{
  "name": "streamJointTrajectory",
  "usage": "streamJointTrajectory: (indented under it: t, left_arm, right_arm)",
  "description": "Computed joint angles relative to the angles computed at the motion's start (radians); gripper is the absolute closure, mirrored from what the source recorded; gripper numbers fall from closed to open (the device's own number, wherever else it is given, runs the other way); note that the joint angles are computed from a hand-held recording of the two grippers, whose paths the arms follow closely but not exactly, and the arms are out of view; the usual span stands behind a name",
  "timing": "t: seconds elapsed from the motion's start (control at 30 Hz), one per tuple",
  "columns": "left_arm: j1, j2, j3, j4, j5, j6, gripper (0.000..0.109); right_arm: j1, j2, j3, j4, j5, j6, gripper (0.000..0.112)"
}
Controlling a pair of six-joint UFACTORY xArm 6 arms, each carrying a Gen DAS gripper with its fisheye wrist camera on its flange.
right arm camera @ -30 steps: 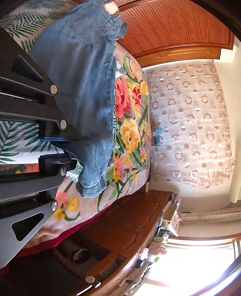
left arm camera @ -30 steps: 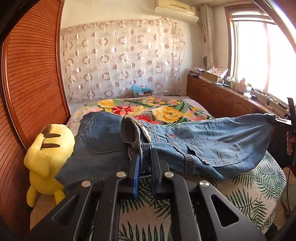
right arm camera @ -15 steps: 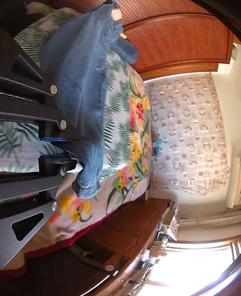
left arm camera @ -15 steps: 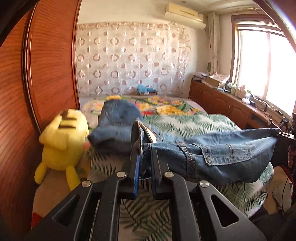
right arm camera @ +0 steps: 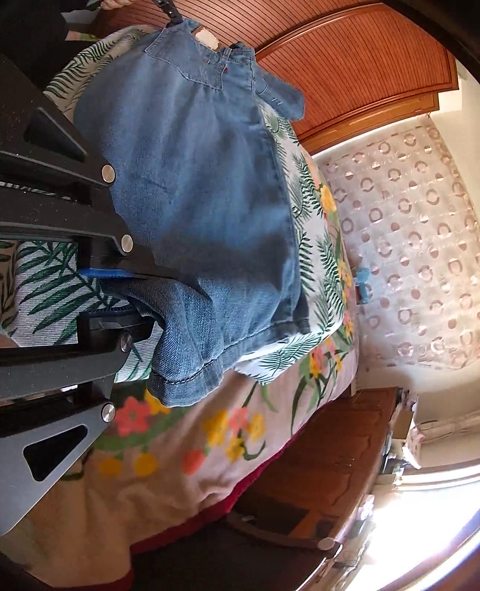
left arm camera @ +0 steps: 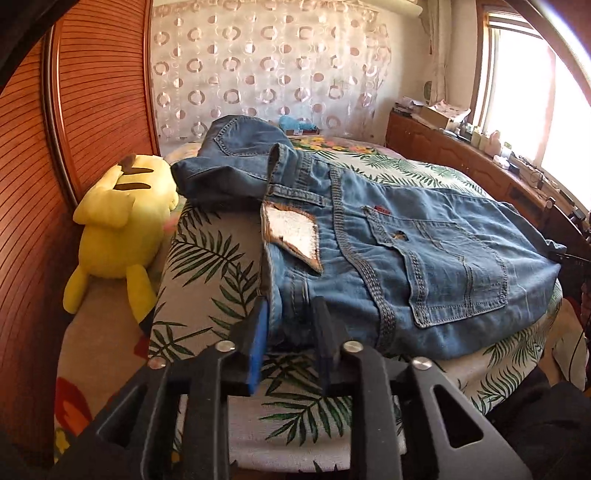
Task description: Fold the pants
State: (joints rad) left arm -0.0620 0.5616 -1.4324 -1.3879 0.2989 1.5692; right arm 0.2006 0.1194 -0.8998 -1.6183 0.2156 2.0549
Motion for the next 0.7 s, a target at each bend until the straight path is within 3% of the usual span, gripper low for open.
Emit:
streamJointTrajectory:
  t: [0.13, 0.17, 0.2, 0.53, 0.7]
  left_arm:
    - [0.017, -0.003, -0.006, -0.046, 0.022, 0.026, 0.047]
    - [0.017, -0.007, -0.004, -0.057, 0.022, 0.035, 0.032]
    - [0.017, -0.013, -0.002, -0.082, 0.027, 0.058, 0.027]
    - [-0.056, -0.028, -0.014, -0.153, 0.000, 0.164, 0.027]
    - [-0.107, -0.024, -0.025, -0.119, -0.004, 0.151, 0.027]
  right_arm:
    - [-0.001, -0.013, 0.010, 0.068, 0.004, -0.061, 0.090]
    - [0.010, -0.025, 0.025, 0.050, 0.013, -0.034, 0.090]
    - [0.021, -0.042, 0.039, 0.056, 0.027, -0.031, 0.086]
    - [0.072, -0.112, 0.102, 0.047, 0.120, 0.021, 0.077]
    - [0.079, -0.135, 0.123, 0.035, 0.141, 0.044, 0.076]
